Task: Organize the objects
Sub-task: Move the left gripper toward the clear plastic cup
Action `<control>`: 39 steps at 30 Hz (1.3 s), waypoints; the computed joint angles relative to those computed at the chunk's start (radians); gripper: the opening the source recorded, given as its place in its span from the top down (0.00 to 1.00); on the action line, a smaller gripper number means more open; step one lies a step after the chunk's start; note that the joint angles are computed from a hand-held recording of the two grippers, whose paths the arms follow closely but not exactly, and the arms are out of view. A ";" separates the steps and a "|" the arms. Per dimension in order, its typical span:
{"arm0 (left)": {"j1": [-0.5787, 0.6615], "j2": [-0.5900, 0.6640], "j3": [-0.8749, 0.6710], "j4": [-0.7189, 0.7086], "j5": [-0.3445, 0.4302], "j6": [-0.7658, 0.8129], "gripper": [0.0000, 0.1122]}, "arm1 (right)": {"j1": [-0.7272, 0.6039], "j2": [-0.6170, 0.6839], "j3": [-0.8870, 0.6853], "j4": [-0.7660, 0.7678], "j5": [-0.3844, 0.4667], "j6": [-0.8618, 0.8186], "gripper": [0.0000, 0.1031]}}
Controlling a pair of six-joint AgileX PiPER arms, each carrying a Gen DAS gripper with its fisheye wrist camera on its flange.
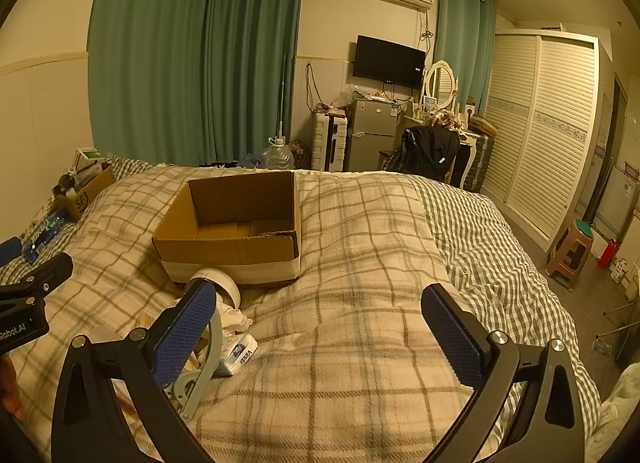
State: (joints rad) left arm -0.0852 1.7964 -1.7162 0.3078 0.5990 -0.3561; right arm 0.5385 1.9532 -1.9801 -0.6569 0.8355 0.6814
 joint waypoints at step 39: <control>0.014 0.015 0.082 -0.137 0.064 0.137 0.08 | -0.007 0.013 0.022 0.053 0.012 -0.041 0.01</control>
State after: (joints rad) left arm -0.0714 1.8111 -1.6346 0.1706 0.6631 -0.2194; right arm 0.5314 1.9657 -1.9582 -0.6035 0.8477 0.6405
